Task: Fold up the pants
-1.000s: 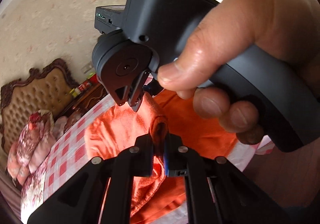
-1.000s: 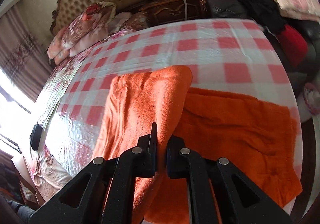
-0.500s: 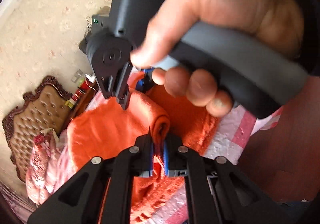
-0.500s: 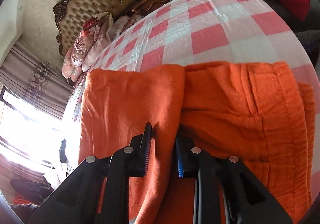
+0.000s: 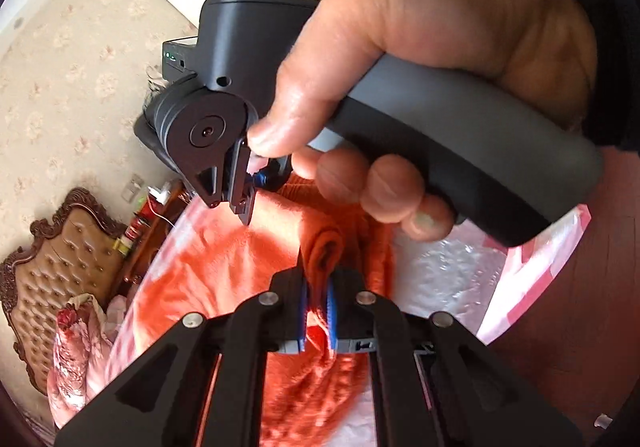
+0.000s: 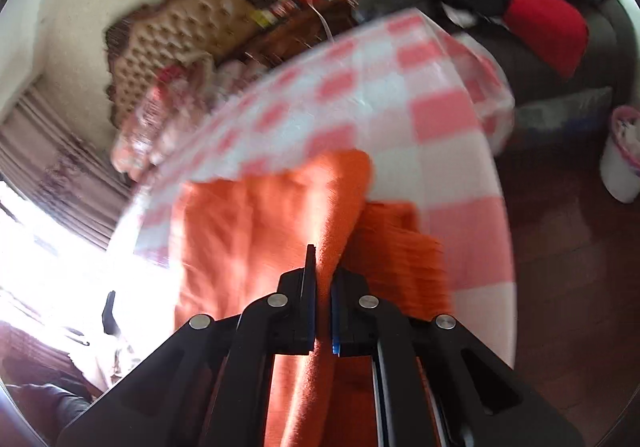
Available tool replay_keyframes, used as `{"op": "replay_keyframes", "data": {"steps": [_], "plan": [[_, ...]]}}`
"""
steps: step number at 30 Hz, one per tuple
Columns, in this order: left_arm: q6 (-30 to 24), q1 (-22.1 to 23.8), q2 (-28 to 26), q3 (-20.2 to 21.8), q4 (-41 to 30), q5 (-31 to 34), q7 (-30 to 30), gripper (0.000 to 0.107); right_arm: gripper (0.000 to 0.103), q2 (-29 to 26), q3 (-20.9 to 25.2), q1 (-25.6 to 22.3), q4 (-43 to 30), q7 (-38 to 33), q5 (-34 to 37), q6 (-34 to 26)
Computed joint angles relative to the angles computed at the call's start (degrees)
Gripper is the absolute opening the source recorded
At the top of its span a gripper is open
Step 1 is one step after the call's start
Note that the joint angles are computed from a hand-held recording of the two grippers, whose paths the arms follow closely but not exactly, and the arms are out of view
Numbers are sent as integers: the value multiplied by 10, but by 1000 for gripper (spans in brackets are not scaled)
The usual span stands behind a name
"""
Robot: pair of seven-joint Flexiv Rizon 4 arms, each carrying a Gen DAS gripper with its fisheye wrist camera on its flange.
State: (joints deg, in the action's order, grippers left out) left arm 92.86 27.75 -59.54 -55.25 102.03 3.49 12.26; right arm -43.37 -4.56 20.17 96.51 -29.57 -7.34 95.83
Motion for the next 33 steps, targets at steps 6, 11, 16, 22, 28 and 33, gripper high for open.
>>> {"op": "replay_keyframes", "data": {"steps": [6,11,16,22,28,33], "plan": [[19,16,-18,-24,7,15,1,7,7,5,-52,45,17,0,15,28],[33,40,-31,-57,31,46,-12,7,6,28,-147,125,49,8,31,31],[22,32,-40,-62,17,48,-9,7,6,39,-154,127,66,7,30,25],[-5,-1,-40,-36,-6,29,-6,8,17,42,-148,108,67,31,-10,-39],[-5,-13,-53,-25,-16,18,21,8,62,30,-311,237,120,87,-18,-45],[10,0,-86,-39,-15,38,56,8,41,23,-243,186,117,82,-4,0]]}}
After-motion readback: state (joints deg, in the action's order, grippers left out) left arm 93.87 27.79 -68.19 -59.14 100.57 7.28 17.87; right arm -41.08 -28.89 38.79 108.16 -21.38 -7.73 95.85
